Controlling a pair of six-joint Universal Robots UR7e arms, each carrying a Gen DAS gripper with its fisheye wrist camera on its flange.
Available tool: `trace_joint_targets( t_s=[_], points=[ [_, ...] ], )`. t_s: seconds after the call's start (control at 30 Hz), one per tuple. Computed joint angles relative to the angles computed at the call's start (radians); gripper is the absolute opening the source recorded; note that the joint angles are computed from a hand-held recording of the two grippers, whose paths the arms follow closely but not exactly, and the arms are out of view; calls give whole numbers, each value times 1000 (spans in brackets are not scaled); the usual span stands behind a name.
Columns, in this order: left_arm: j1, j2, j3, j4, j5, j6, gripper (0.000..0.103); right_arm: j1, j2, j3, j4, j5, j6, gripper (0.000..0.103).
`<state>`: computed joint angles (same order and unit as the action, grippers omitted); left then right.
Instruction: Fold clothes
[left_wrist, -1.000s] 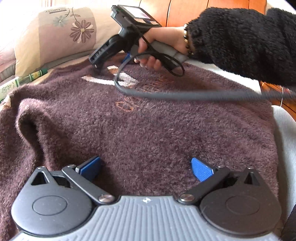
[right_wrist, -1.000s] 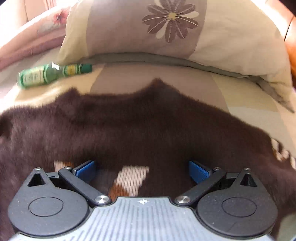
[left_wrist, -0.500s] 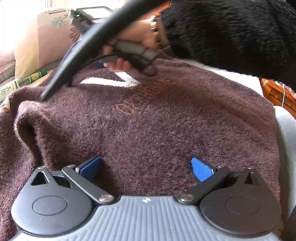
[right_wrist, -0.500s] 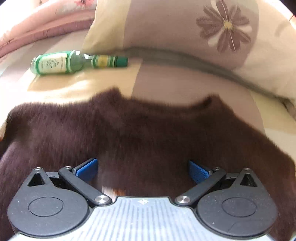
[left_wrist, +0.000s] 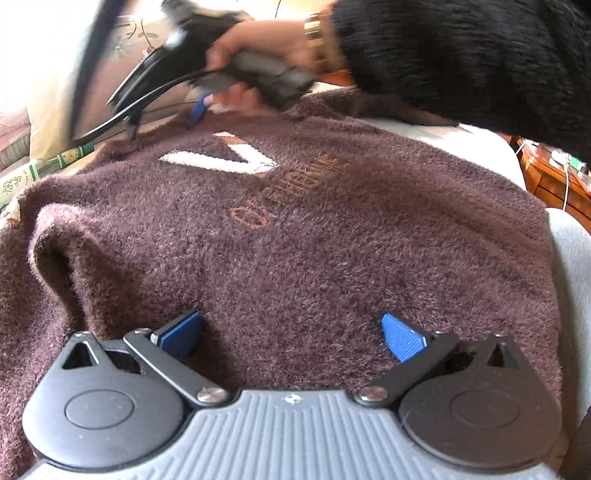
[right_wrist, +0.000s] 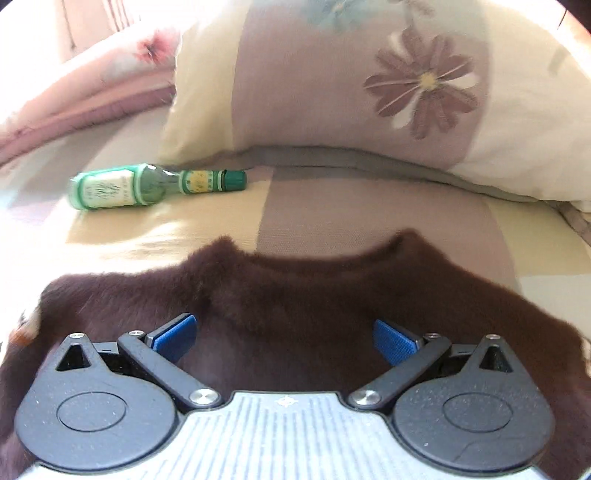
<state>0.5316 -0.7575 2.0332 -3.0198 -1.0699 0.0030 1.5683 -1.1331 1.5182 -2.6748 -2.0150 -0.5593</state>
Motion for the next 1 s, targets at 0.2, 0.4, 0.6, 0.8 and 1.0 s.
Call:
trace_joint_targets(
  t_s=[0.2,0.4,0.6,0.8,1.0],
  points=[
    [1,2,-4,-4,1,12,102,-56,-210,107,5,118,-87,103],
    [-6,4,-11,11,12,3,102,-143,-392,190,247,239,-111,103],
    [-13,12,-15,11,28,-16,102,-214,-494,410,112,195,-185,103],
    [-22,-4,-10,32,35,-38,102,-258,-607,571,-37,152,-208,103],
    [-33,-22,16,-69,-43,-8,102,-302,-810,768,-72,202,-178,103]
  ],
)
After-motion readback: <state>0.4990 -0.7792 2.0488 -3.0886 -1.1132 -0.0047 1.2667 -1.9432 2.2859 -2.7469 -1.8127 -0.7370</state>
